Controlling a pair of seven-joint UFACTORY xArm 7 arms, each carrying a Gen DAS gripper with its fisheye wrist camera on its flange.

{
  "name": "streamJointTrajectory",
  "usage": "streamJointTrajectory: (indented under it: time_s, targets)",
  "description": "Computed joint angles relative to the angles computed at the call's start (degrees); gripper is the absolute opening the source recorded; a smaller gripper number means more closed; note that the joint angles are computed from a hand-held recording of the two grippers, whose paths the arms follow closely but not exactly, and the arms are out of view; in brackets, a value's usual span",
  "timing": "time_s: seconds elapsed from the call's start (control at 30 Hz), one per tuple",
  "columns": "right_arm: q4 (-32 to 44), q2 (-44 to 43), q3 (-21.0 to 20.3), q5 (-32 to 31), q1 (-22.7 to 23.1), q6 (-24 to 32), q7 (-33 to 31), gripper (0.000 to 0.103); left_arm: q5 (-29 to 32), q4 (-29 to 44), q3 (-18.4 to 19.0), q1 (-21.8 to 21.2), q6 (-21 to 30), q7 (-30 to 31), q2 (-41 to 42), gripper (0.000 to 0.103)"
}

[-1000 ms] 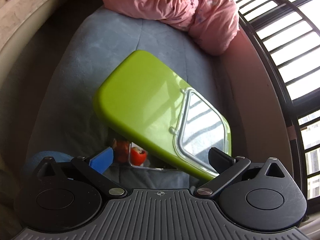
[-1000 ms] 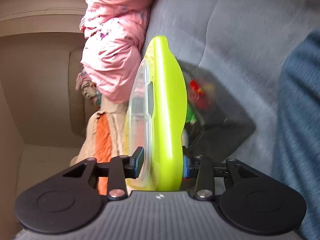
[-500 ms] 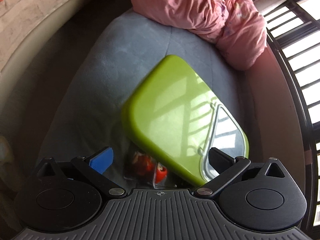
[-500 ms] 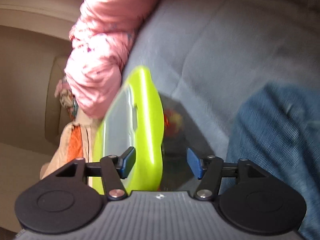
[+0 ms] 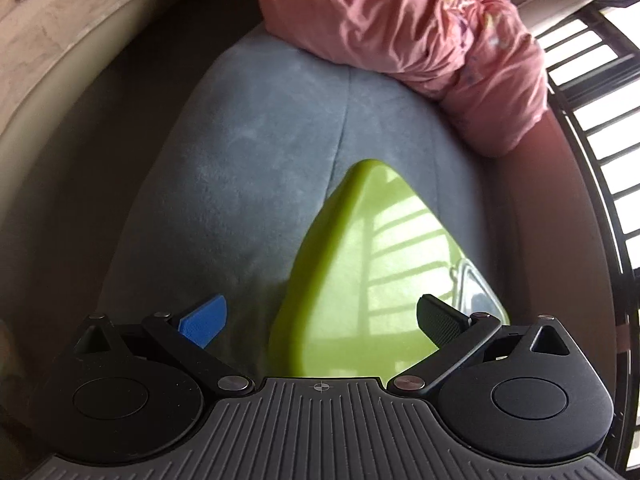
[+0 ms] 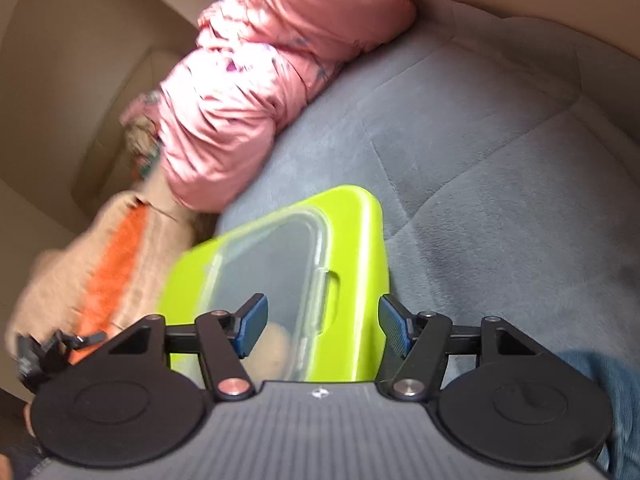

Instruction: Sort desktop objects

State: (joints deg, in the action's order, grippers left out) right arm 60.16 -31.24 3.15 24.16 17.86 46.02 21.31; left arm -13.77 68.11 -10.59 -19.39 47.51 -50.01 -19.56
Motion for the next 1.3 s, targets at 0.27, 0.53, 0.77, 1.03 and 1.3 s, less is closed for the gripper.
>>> streamJointTrajectory:
  time_s: [0.27,0.53,0.77,1.03,1.3]
  targets:
    - [1.99,6.99,2.29,-1.66,0.18,-1.99,1.67,0.071,-13.09,-4.41,1.43,-4.85,-5.15,5.73,2.53,0.103]
    - [1.99,7.82,-4.82,11.92,4.55,0.36,-9.47,0.077,-40.74,-6.25,8.50,-11.72,-4.67,34.90,3.94,0.103]
    - [2.79,13.68,-14.84,35.99,6.15,13.44,-30.41,0.074,-49.70,-4.67,7.45,-8.05,-0.94,42.90,8.77,0.103]
    - [7.69,24.17,-14.26,49.43,3.12,22.55,-41.33,0.070,-54.05,-3.57,5.12,-3.70,3.01,48.84,10.03,0.103]
    - [6.42,25.88,-9.18,57.37,-2.09,19.89,-44.55,0.068,-60.81,-4.38,5.73,-1.22,8.51,53.45,10.73,0.103]
